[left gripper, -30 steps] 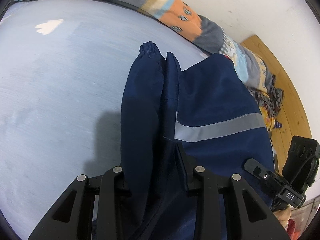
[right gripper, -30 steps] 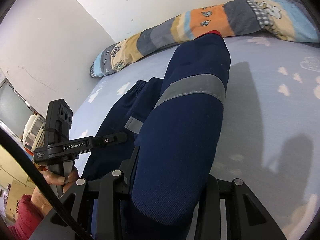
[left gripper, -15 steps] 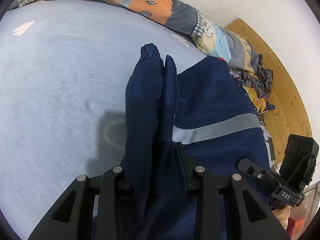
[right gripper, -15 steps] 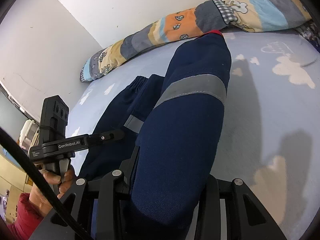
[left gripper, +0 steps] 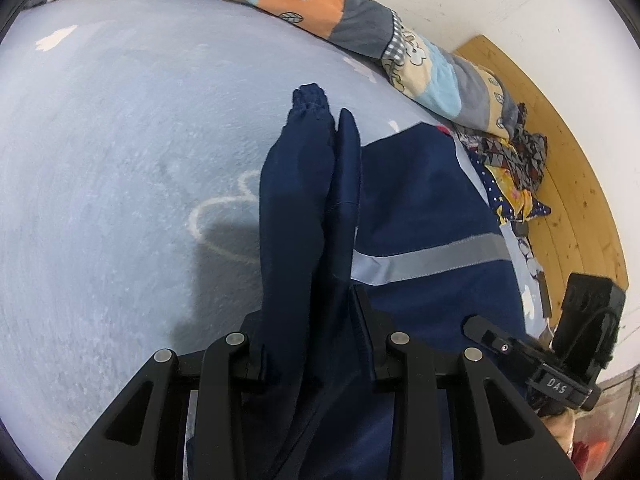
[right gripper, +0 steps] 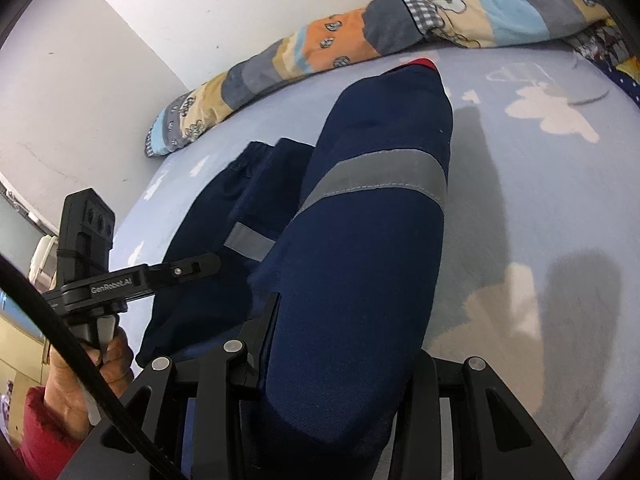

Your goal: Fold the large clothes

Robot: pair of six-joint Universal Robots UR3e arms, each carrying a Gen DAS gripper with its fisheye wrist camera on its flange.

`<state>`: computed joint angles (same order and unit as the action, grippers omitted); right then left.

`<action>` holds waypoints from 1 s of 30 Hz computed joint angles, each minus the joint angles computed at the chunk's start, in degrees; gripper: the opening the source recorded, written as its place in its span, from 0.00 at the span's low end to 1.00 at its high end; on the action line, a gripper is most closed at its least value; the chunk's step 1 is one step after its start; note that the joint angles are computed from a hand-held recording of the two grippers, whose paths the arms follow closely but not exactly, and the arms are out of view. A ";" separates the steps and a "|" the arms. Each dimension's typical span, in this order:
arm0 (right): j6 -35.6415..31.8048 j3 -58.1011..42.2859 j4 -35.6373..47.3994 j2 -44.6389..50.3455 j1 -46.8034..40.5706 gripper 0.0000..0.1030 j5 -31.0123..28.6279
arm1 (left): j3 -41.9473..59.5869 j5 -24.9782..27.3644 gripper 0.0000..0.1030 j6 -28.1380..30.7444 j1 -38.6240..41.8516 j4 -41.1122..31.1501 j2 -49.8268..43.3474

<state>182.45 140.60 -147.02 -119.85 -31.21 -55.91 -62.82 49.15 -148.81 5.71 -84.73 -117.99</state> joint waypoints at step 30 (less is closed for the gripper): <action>5.33 5.46 15.87 -14.33 -7.32 0.63 -1.31 | -15.63 0.13 0.31 1.46 5.04 7.32 10.64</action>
<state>187.77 146.06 -131.15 -134.18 -38.53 -57.22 -78.44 49.28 -147.34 10.75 -77.41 -107.34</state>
